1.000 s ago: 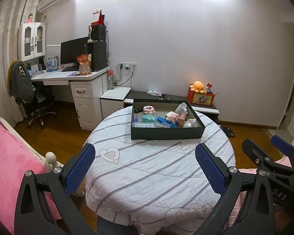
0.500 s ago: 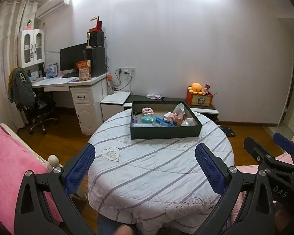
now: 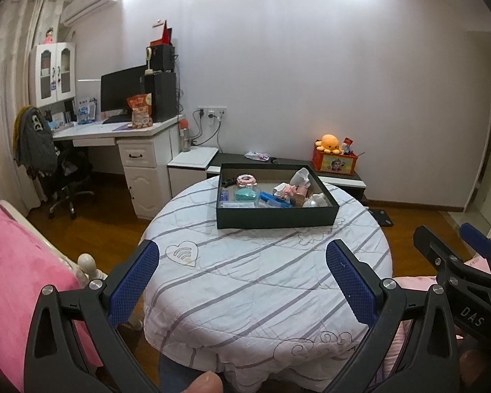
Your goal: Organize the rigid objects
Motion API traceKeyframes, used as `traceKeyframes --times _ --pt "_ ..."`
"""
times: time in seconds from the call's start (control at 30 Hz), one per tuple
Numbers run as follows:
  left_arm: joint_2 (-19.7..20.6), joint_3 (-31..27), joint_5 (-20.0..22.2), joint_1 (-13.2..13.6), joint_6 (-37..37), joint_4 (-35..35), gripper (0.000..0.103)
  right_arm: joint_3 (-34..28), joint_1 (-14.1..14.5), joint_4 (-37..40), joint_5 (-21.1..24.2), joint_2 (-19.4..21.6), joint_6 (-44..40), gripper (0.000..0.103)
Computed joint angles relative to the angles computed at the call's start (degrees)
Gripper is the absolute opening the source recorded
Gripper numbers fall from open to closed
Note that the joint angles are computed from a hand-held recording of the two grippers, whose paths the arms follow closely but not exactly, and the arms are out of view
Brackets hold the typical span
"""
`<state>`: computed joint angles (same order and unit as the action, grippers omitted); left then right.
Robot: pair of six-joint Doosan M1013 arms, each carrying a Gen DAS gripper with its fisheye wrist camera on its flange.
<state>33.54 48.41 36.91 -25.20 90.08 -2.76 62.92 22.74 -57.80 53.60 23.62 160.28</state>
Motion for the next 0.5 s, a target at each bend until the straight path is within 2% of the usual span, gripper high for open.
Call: traceKeyframes --times 0.3,0.5 --pt "0.9 -1.4 1.3 0.7 1.8 -2.4 0.103 -0.7 -0.2 1.3 -0.1 0.6 -1.4 0.103" --pt "0.4 0.0 -1.9 0.3 2.6 -0.8 0.103 -0.7 -0.2 1.4 -0.5 0.7 -1.7 0.103"
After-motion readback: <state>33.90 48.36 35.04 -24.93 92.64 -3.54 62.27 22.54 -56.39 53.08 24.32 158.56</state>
